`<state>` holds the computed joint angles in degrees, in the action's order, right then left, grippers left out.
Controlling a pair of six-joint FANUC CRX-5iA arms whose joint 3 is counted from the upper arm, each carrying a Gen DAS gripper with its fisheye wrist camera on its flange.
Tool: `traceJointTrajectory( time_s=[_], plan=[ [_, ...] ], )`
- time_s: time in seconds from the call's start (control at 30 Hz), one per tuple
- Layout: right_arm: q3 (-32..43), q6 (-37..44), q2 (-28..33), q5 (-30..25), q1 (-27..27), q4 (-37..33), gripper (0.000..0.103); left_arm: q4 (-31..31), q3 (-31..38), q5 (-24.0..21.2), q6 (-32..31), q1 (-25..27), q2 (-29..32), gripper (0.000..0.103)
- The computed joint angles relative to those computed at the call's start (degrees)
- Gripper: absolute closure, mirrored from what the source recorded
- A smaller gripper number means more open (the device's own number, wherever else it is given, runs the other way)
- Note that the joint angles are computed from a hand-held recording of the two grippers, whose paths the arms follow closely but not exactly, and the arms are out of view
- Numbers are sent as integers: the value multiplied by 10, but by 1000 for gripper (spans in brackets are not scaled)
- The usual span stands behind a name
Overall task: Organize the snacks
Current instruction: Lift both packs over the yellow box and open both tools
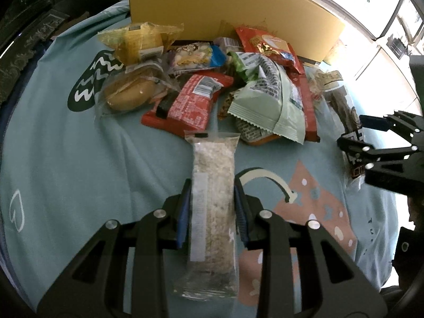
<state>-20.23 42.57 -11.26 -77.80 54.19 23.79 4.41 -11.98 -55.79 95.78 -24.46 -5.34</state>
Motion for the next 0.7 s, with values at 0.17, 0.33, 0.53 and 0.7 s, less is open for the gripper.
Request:
traceJointTrajectory(
  time_s=[0.17,0.33,0.53,0.7],
  plan=[
    [4,0,-17,32,-32,-63,58,10,-10,7,-11,6,-11,72],
    [11,8,-57,88,-87,-159,67,31,-28,23,-35,14,-22,74],
    [9,20,-89,114,-89,-183,71,52,-35,38,-46,16,-32,74],
    [8,-1,-111,110,-72,-155,71,55,-31,45,-47,13,-42,74]
  ],
)
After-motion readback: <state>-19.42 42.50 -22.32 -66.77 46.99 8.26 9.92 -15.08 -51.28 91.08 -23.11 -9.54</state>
